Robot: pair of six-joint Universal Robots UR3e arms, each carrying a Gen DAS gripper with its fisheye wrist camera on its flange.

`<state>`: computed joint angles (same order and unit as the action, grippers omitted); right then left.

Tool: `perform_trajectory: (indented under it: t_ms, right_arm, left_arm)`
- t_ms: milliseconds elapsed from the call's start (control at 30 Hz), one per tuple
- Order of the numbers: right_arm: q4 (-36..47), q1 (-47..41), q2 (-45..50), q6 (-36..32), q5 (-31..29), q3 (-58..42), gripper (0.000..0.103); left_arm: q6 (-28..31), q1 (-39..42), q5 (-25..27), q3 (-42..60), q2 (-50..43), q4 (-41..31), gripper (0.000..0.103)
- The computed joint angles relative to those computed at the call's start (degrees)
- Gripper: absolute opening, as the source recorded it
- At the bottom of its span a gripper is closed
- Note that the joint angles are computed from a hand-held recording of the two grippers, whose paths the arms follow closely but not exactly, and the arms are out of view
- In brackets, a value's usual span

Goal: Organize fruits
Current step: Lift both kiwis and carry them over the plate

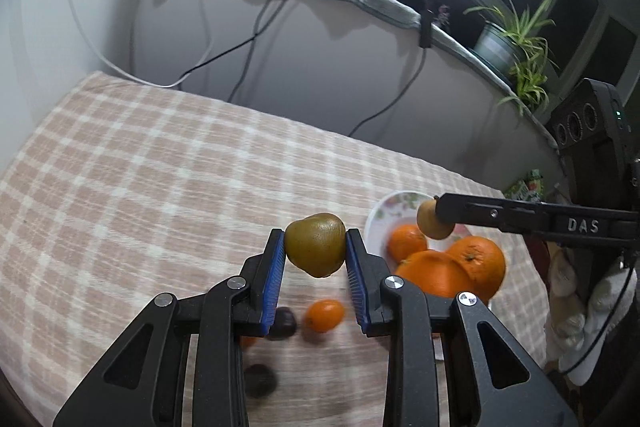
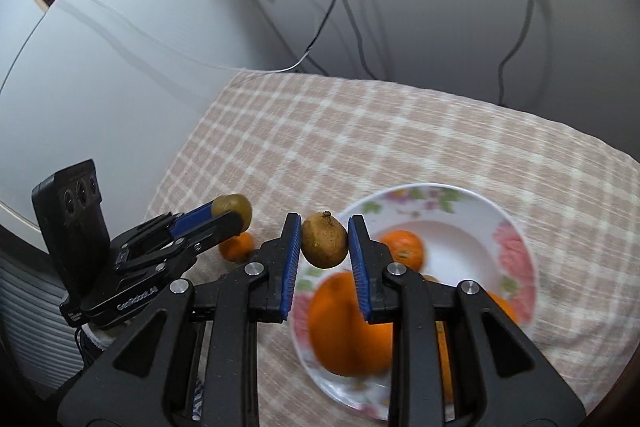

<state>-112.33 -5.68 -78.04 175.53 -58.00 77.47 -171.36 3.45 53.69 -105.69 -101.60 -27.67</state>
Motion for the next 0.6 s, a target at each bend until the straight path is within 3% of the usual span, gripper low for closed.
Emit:
perform_trajectory:
  t_ms: [600]
  right_arm:
    - [-2.9, -8.7, -6.5, -3.8, -0.3, 11.5, 0.025]
  left_arm:
    - [-2.9, -8.1, 3.1, 7.5, -5.6, -1.6, 0.029]
